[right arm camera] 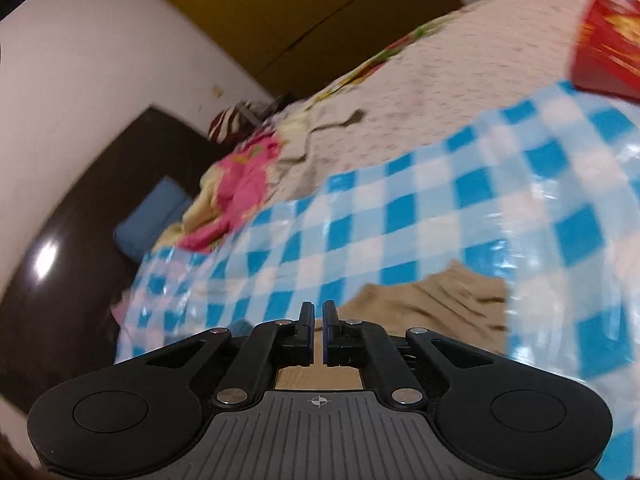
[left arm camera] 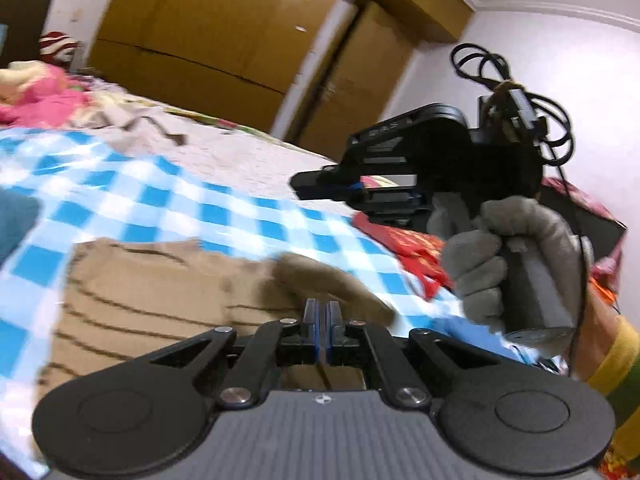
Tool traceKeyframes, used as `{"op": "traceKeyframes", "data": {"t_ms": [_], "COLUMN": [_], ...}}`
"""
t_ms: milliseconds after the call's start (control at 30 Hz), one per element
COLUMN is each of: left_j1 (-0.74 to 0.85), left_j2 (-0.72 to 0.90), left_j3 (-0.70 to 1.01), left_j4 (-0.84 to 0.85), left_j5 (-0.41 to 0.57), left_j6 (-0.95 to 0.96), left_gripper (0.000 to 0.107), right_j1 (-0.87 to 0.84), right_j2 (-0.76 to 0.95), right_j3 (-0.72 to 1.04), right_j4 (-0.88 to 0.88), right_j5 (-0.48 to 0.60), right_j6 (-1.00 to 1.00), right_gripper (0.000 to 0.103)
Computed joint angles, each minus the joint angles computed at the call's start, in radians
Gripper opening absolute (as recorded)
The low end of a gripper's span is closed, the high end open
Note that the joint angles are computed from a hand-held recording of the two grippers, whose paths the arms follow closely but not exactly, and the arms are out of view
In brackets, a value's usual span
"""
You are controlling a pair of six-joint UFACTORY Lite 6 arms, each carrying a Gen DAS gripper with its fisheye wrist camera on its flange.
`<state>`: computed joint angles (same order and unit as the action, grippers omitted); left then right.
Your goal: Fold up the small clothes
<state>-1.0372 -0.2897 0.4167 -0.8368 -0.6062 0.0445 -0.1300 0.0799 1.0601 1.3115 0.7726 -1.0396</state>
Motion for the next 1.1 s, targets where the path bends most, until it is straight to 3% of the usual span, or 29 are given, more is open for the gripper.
{"op": "traceKeyframes", "data": {"t_ms": [167, 300, 367, 467, 567, 733, 800, 867, 933, 967, 1000, 1100], "left_j1": [-0.003, -0.012, -0.016, 0.012, 0.035, 0.002, -0.015, -0.038, -0.063, -0.070, -0.079, -0.086], "left_j2": [-0.071, -0.004, 0.056, 0.175, 0.252, 0.311, 0.320, 0.323, 0.328, 0.331, 0.334, 0.364], "left_j3": [-0.113, -0.087, -0.044, 0.042, 0.102, 0.146, 0.155, 0.165, 0.177, 0.183, 0.189, 0.221], "left_j4": [0.077, 0.234, 0.278, 0.356, 0.389, 0.255, 0.204, 0.139, 0.078, 0.068, 0.062, 0.089], "left_j5": [-0.002, 0.021, 0.041, 0.063, 0.087, 0.123, 0.137, 0.141, 0.138, 0.136, 0.136, 0.140], "left_j6": [-0.113, -0.207, -0.213, -0.239, -0.266, -0.143, -0.093, -0.022, 0.045, 0.059, 0.066, 0.053], "left_gripper": [0.014, 0.014, 0.015, 0.015, 0.015, 0.015, 0.015, 0.015, 0.015, 0.015, 0.015, 0.015], "right_j1": [0.120, 0.043, -0.023, -0.149, -0.228, -0.161, -0.097, -0.009, 0.032, 0.006, -0.037, -0.208], "right_j2": [-0.008, -0.043, -0.041, -0.026, 0.001, -0.043, -0.054, -0.089, -0.085, -0.061, -0.052, -0.072], "right_j3": [0.011, -0.093, -0.136, -0.183, -0.189, -0.238, -0.257, -0.307, -0.328, -0.322, -0.322, -0.350], "right_j4": [-0.171, -0.281, -0.311, -0.275, -0.206, -0.163, -0.184, -0.209, -0.248, -0.253, -0.249, -0.187], "right_j5": [-0.180, -0.270, -0.282, -0.242, -0.121, 0.013, 0.004, -0.129, -0.224, -0.209, -0.176, -0.095], "right_j6": [0.166, 0.198, 0.188, 0.115, 0.012, -0.174, -0.211, -0.240, -0.226, -0.224, -0.229, -0.312], "right_gripper": [0.014, 0.035, 0.039, 0.041, 0.041, 0.058, 0.058, 0.058, 0.043, 0.024, 0.017, 0.013]}}
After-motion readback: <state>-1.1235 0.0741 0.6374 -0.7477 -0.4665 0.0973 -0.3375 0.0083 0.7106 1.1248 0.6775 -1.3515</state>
